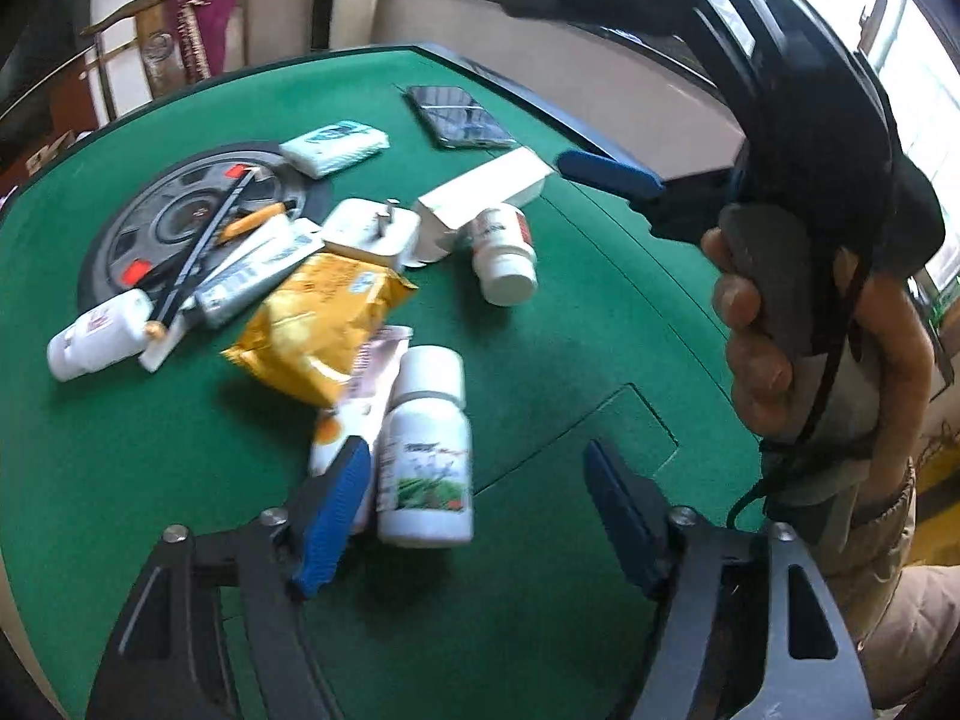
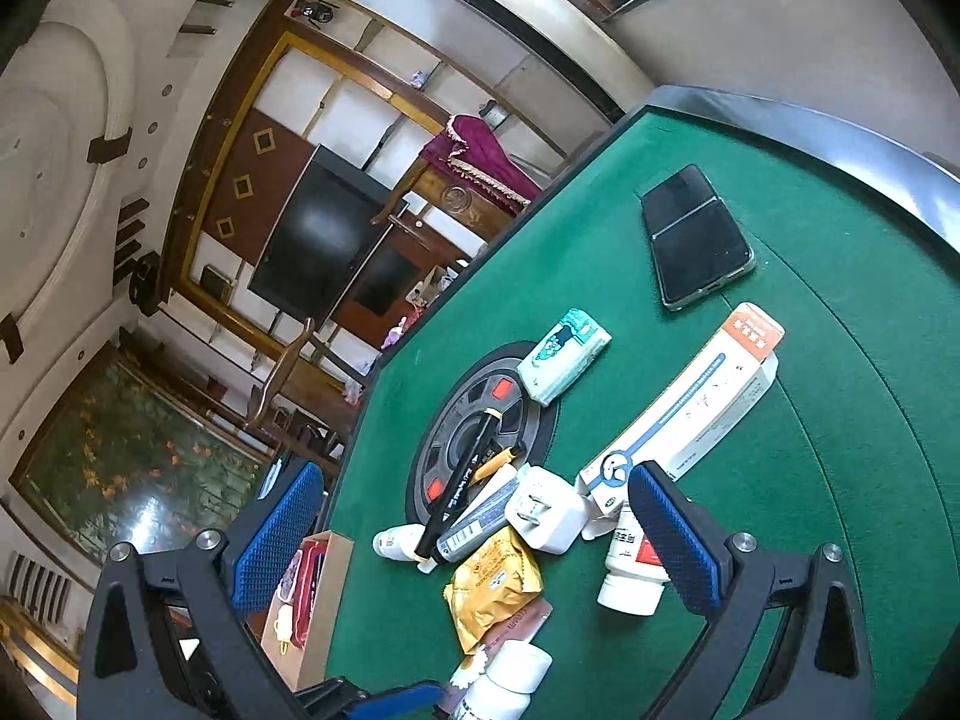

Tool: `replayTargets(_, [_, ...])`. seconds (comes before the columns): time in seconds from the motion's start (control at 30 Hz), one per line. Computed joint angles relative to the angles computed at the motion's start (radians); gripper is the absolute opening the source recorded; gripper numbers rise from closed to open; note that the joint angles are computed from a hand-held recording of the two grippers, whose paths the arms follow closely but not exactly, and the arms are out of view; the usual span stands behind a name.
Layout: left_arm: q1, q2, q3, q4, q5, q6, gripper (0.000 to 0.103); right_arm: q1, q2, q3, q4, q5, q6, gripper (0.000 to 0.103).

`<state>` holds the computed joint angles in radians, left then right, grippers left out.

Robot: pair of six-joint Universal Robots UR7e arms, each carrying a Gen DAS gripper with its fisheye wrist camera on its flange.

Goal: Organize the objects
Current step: 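Grasp the white pesticide bottle with green label using the left gripper, then grasp yellow cracker pack with right gripper while left gripper lifts pesticide bottle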

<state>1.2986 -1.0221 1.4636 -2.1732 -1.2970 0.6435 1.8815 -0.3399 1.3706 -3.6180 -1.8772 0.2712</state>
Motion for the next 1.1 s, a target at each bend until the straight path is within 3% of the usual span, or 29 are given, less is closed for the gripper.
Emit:
replayTargets(0.13, [-0.012, 0.016, 0.018, -0.031, 0.041, 0.022, 0.058, -0.004, -0.006, 0.007, -0.002, -0.014, 0.019, 0.103])
replayTargets(0.2, [-0.007, 0.038, -0.009, -0.002, 0.045, -0.001, 0.041, -0.006, -0.01, 0.013, -0.008, -0.021, 0.025, 0.103])
replayTargets(0.27, [0.0, 0.06, -0.036, 0.027, 0.047, -0.027, 0.038, -0.007, -0.011, 0.017, -0.017, -0.025, 0.029, 0.103])
replayTargets(0.57, [-0.004, 0.078, -0.042, 0.008, 0.06, -0.04, 0.033, -0.01, -0.013, 0.014, 0.004, -0.031, 0.026, 0.103])
replayTargets(0.73, [0.029, 0.052, -0.061, 0.068, 0.001, -0.076, 0.033, -0.011, -0.007, 0.001, 0.039, -0.031, 0.022, 0.103])
replayTargets(1.0, [0.113, -0.086, -0.025, 0.081, -0.055, -0.106, 0.033, 0.008, 0.04, -0.101, 0.259, 0.044, -0.115, 0.103])
replayTargets(1.1, [0.14, -0.103, -0.033, 0.042, -0.032, -0.13, 0.033, 0.032, 0.077, -0.162, 0.359, -0.013, -0.171, 0.103])
